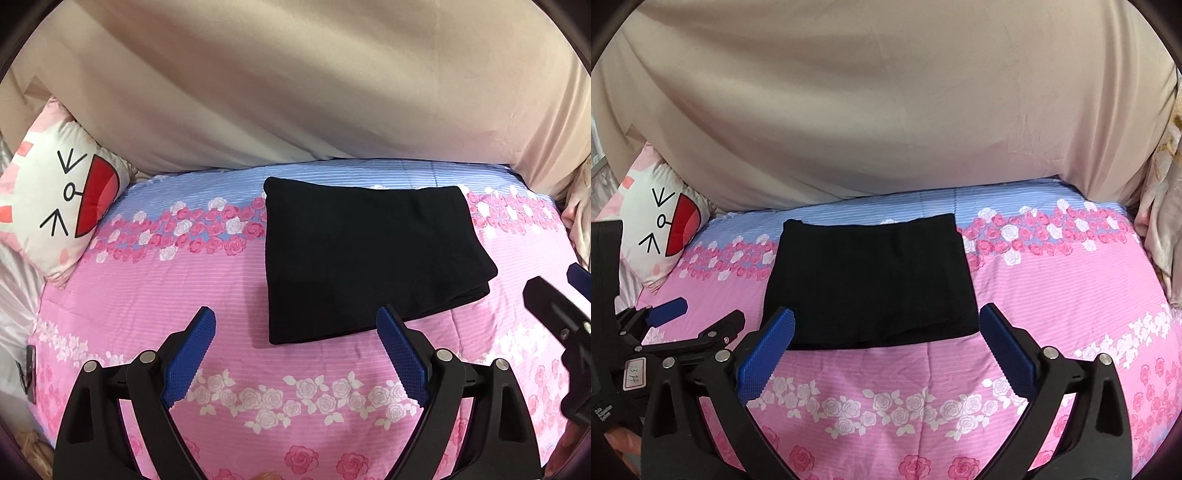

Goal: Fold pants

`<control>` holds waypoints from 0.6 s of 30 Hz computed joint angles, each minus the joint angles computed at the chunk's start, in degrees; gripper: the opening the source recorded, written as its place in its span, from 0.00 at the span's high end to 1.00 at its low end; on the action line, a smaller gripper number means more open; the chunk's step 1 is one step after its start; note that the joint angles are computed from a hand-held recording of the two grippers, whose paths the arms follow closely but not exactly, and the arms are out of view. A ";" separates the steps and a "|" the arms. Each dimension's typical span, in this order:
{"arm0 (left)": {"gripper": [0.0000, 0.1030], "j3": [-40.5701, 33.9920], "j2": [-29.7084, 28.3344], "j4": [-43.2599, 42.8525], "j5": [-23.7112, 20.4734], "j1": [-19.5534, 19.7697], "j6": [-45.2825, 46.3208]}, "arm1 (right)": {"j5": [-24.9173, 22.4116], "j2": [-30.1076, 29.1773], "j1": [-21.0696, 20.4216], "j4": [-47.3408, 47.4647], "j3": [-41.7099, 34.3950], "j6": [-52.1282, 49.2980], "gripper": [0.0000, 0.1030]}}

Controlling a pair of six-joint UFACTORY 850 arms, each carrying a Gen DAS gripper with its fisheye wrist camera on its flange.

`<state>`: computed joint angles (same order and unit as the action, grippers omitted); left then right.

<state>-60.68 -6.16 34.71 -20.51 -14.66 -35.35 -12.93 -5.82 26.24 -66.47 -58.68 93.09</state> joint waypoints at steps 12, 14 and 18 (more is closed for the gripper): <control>0.16 0.12 0.22 6.35 -0.73 -0.60 -3.72 | -0.17 -0.66 0.79 0.48 -0.92 -0.69 0.05; 0.16 0.03 0.16 4.75 -0.49 -0.37 -2.20 | -0.37 -0.67 0.89 0.69 -0.94 -0.82 0.05; 0.16 0.05 0.14 4.77 -0.46 -0.32 -1.98 | -0.98 -0.55 1.18 0.89 -0.77 -0.52 0.05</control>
